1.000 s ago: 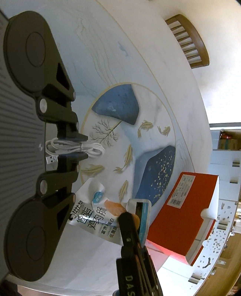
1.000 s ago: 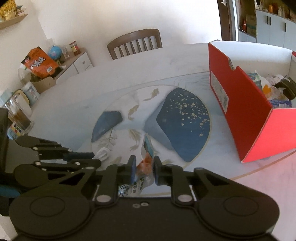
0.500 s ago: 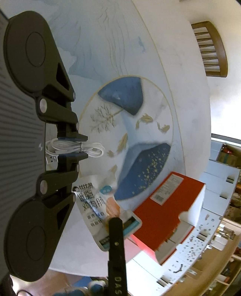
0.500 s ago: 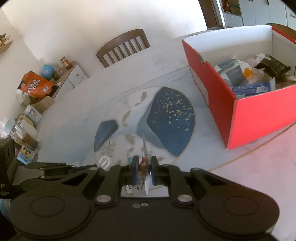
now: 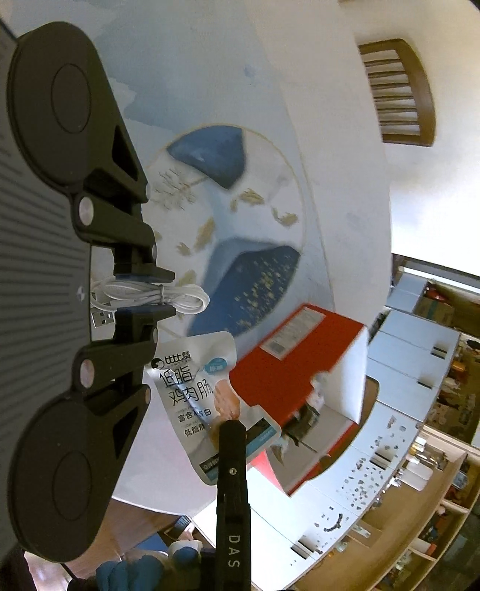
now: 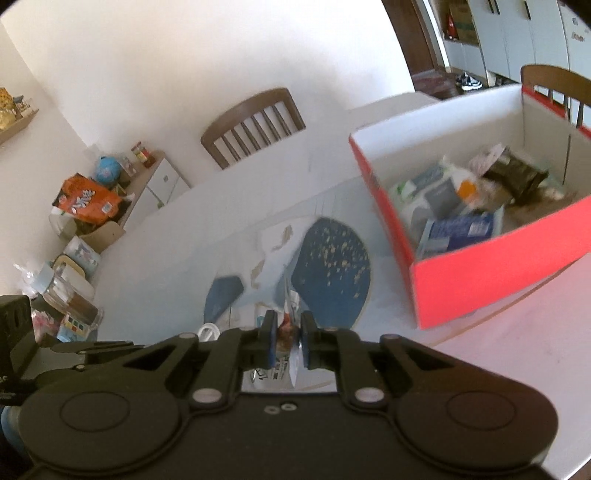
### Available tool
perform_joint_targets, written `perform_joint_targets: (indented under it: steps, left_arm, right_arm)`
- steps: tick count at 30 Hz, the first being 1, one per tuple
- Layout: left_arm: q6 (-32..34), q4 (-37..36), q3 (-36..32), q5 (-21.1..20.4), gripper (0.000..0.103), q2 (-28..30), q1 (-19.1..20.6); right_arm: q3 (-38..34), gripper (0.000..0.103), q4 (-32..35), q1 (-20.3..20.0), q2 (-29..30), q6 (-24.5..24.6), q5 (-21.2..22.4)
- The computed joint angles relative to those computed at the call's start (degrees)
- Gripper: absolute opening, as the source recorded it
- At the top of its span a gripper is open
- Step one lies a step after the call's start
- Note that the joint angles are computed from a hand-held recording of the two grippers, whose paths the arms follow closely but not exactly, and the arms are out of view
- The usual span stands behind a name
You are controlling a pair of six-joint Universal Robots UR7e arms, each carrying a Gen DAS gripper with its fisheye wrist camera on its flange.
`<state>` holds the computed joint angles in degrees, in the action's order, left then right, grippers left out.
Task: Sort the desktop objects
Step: 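Lift and carry the white packet and cable with both grippers over the shoebox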
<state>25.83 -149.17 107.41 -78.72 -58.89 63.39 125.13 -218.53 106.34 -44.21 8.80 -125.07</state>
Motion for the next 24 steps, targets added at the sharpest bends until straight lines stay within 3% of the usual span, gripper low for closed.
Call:
perform_joint_targets:
  steps: [5, 24]
  left_arm:
    - [-0.8, -1.4, 0.4, -1.3, 0.011, -0.3, -2.3]
    - [-3.8, -7.5, -2.0, -3.5, 0.011, 6.3, -10.6]
  right_arm:
    - [1.3, 0.006, -0.8, 0.4, -2.9, -1.4, -0.8]
    - [8.2, 0.005, -1.9, -5.2, -16.8, -7.1, 2.5]
